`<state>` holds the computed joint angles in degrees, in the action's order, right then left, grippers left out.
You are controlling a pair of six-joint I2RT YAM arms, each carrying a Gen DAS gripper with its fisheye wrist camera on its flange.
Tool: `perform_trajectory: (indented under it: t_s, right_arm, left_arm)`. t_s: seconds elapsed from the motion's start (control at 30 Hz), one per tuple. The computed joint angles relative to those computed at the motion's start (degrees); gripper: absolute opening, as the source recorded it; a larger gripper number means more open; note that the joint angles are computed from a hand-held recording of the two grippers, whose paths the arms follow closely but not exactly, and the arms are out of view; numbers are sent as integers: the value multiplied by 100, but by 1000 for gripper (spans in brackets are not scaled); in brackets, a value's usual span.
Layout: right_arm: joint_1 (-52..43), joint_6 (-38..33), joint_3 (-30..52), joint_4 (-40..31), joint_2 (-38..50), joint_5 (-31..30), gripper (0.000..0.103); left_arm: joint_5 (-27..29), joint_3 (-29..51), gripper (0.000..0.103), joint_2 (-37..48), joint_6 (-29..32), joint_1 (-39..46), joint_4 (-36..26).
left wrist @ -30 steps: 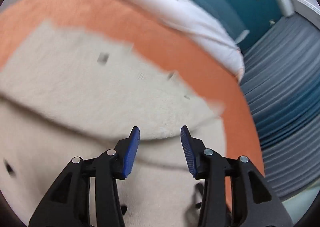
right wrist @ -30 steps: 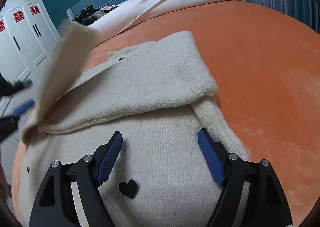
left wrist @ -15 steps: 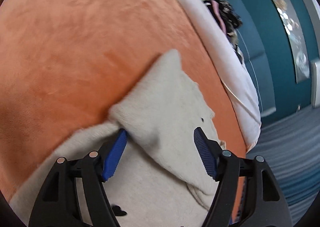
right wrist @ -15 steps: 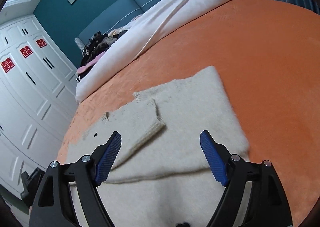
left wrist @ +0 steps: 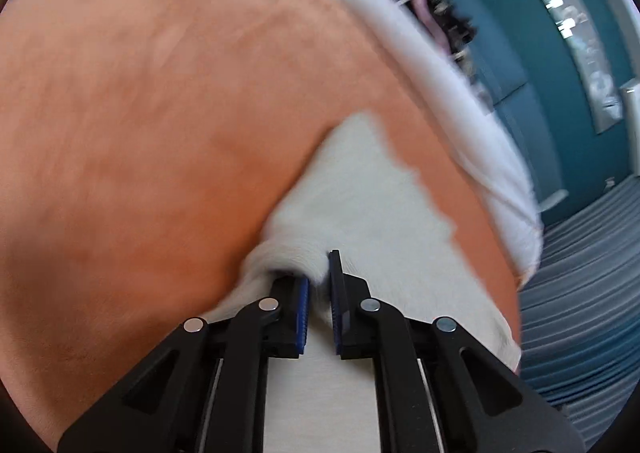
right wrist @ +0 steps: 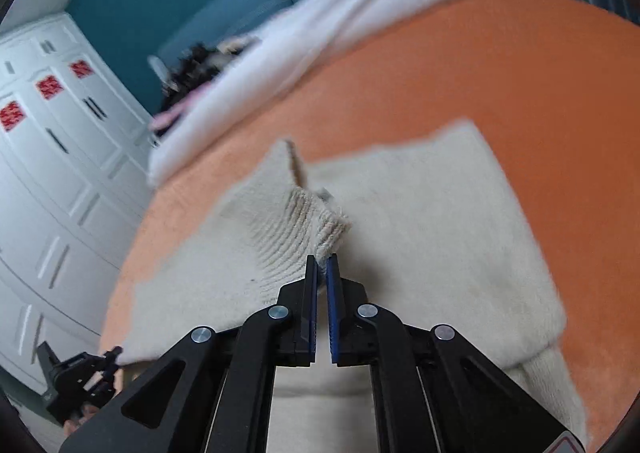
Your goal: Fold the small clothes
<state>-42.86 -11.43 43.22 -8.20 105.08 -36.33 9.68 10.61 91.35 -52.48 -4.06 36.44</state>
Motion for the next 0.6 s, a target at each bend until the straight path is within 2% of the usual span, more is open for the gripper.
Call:
perform_trajectory:
  t_s: [0.03,0.07,0.17,0.23,0.3,0.37,0.43,0.5,0.6]
  right_arm:
    - [-275,-241,-78,165,140,-585,2]
    - [-309,-221,-48,-46,-8,-593,3]
    - [-198,227,-369,-34,-880,-156,5]
    - [-220,451,-909,391,-1713,-143,14]
    - [108,594,-984,324,-2203,-325,15]
    - [959,571,-733,-101,-2294,-384,15]
    - [2138,629,-521,-178,-2149,-367,15]
    - [3435,882,-66,-50,-1497,-111,12]
    - [4777,960,851,-32,-364,501,7]
  left_arm:
    - [19,-249,7,421,-36,0,858]
    - [-167,-508,7,555,37,-127,1468]
    - [-556,-611,8,519,164,-415,1579]
    - [-556,-683,8,859,180,-389,2121]
    - [-792,-773,8,1152,224,-536,2647]
    - [-936,-831,8,1317,193,-650,2958]
    - [-911,-890,8,1491,177,-631,3282]
    - [-879,-933,8,1729,193,-598,3649]
    - [-879,-987,8,2170,201,-602,4266]
